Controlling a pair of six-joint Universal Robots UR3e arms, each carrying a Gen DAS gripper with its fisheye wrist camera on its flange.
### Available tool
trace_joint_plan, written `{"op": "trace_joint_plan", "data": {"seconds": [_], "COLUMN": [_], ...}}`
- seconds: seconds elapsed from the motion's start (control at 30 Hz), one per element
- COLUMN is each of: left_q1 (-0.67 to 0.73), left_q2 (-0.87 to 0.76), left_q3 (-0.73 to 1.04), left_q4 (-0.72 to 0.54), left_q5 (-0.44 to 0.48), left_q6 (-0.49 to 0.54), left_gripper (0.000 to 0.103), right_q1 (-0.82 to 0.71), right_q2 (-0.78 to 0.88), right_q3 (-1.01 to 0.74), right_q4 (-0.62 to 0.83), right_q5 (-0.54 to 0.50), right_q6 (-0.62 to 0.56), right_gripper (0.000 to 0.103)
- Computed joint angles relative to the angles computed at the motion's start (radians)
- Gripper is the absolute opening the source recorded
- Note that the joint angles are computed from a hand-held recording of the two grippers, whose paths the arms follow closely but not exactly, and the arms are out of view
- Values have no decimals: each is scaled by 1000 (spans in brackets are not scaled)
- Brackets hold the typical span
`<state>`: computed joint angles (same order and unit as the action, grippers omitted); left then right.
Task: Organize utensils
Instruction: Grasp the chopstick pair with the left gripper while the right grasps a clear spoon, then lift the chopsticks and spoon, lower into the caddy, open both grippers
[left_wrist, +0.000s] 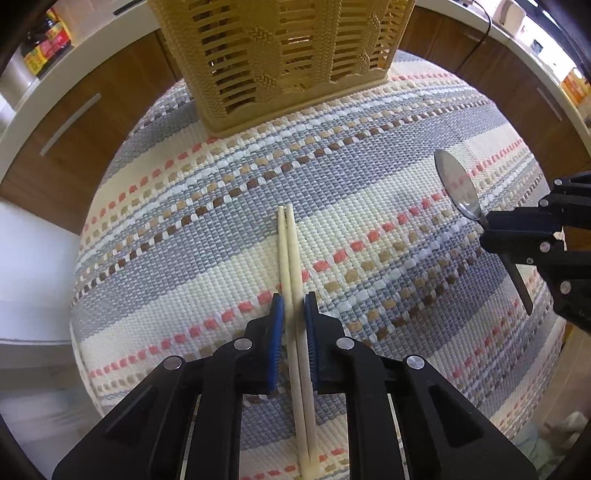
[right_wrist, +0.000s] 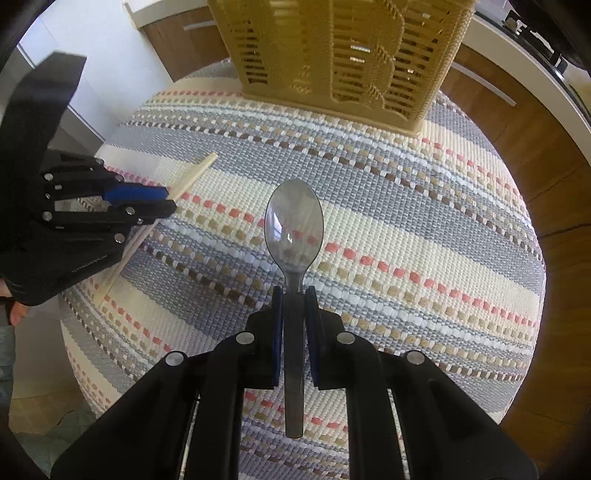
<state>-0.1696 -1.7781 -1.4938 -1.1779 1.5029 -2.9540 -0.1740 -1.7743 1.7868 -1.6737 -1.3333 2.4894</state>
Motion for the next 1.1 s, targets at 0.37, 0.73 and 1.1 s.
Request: {"op": "trace_joint_plan", "data": {"seconds": [0.37, 0.73, 1.1], "left_q1": [131, 332, 361], "left_q2": [319, 512, 399], "left_q3": [-296, -254, -87], "left_q4": [175, 193, 499], "left_q5": [-169, -424, -504], "left_q6": [52, 60, -143], "left_gripper": [10, 10, 10], "right_q1": [-81, -141, -232], "right_q2": [-70, -91, -5], "right_q3": [-95, -312, -541], "right_q4": [133, 259, 113], "right_q5": [72, 284, 586], "right_q6": [-96, -126, 5], "right_gripper": [10, 10, 10]}}
